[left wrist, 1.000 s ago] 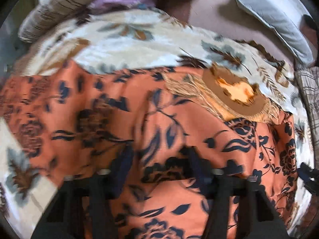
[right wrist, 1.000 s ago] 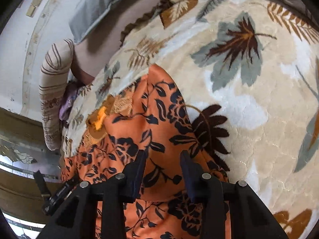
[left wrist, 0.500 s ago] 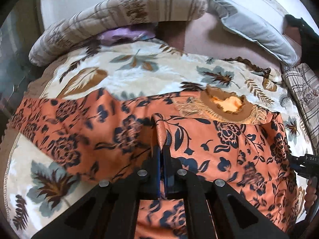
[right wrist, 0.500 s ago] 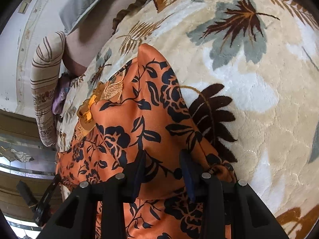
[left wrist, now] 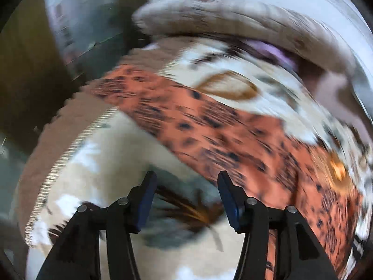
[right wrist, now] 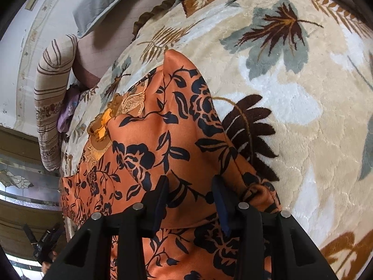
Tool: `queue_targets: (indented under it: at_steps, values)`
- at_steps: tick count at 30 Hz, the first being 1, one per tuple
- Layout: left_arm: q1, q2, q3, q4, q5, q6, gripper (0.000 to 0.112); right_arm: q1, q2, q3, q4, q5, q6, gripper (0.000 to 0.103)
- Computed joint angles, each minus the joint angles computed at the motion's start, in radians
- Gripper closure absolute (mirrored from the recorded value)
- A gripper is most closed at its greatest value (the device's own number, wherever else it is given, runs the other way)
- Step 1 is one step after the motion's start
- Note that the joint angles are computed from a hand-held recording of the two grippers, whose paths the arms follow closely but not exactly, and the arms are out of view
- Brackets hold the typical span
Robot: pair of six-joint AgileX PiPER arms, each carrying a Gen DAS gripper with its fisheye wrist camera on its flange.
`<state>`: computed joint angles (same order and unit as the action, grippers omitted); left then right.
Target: Fold small clothes
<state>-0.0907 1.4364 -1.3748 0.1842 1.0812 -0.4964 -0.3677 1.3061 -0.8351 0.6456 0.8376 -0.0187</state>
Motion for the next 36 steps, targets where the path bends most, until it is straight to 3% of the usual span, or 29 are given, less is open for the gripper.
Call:
queue_targets:
  at_steps: [3, 7, 16, 18, 19, 21, 27, 30, 32, 36]
  values:
    - [0.125, 0.050, -0.045, -0.019, -0.001, 0.005, 0.057, 0.050, -0.070, 0.013, 0.031, -0.048, -0.015, 0.060]
    - [0.236, 0.127, -0.088, -0.047, -0.029, -0.013, 0.057, 0.198, -0.112, -0.021, -0.090, -0.136, 0.073, 0.060]
    - [0.408, 0.281, -0.169, -0.309, -0.136, 0.079, 0.057, 0.255, 0.012, -0.057, -0.031, -0.149, 0.043, 0.060]
    - [0.415, 0.312, -0.171, -0.354, -0.163, 0.092, 0.062, 0.261, 0.023, -0.064, -0.039, -0.157, 0.041, 0.060]
    - [0.417, 0.325, -0.166, -0.380, -0.181, 0.105, 0.072, 0.270, 0.027, -0.064, -0.046, -0.166, 0.045, 0.060]
    - [0.420, 0.350, -0.162, -0.424, -0.202, 0.132, 0.083, 0.294, 0.034, -0.073, -0.078, -0.181, 0.059, 0.060]
    - [0.409, 0.390, -0.160, -0.420, -0.270, 0.088, 0.083, 0.349, 0.047, -0.096, -0.181, -0.201, 0.118, 0.060]
    - [0.398, 0.403, -0.187, -0.391, -0.257, 0.053, 0.083, 0.365, 0.040, -0.101, -0.229, -0.210, 0.149, 0.060]
    - [0.376, 0.390, -0.193, -0.335, -0.255, 0.043, 0.104, 0.361, 0.033, -0.100, -0.226, -0.212, 0.142, 0.060]
    - [0.313, 0.338, -0.208, -0.230, -0.259, 0.025, 0.107, 0.333, 0.008, -0.090, -0.208, -0.210, 0.131, 0.060]
